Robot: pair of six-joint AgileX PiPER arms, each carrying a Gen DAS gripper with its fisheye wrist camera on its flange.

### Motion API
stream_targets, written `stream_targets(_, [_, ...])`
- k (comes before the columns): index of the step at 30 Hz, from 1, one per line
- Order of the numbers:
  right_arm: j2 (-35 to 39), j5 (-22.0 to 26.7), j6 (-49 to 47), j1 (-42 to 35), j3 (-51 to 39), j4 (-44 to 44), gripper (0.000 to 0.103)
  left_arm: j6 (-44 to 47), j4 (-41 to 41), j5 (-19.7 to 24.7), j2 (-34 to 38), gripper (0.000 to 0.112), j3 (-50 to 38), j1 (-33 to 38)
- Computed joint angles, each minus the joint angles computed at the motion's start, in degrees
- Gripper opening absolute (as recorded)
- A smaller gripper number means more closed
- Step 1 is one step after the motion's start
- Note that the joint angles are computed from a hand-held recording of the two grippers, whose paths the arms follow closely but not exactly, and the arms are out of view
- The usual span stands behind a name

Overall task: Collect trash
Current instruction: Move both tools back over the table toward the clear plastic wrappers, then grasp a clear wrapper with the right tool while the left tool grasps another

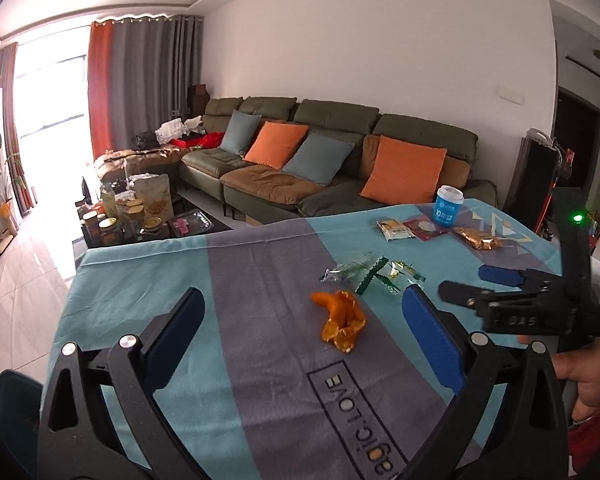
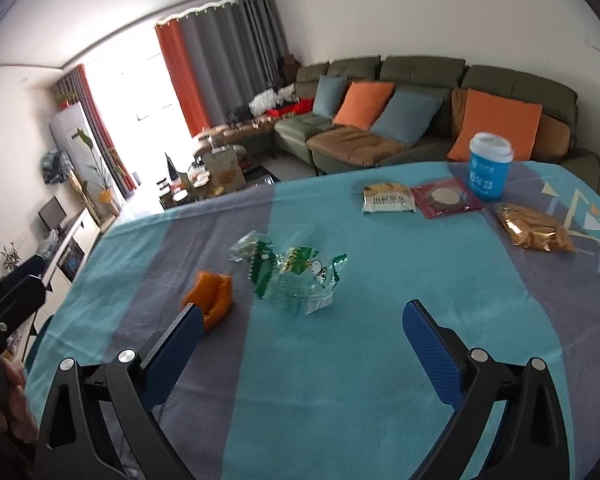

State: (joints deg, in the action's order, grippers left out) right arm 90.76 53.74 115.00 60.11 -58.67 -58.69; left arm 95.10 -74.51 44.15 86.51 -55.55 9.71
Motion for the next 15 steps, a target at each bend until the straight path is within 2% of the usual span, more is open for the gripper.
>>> stream_targets(3, [1.2, -6.16, -3.1, -5.22, -0.17, 1.37, 0.096, -1.62, 0.78, -2.25, 3.17, 0.097, -2.77, -3.14])
stream_targets(9, [4.37, -11.85, -10.25, -11.81, -2.55, 5.78, 0.095, -4.43, 1.73, -5.18, 8.93, 0.097, -8.99, -8.5])
stream_targets(12, [5.69, -14.79, -13.22, -13.91, -3.49, 7.58, 0.089, -5.65, 2.31, -6.6, 10.57, 0.097, -10.66, -10.71])
stream_targets(15, [6.69, -17.53, -15.8, -15.93, -3.76, 9.8, 0.079, -6.77, 3.25, -7.67, 12.92, 0.097, -12.98, -12.62])
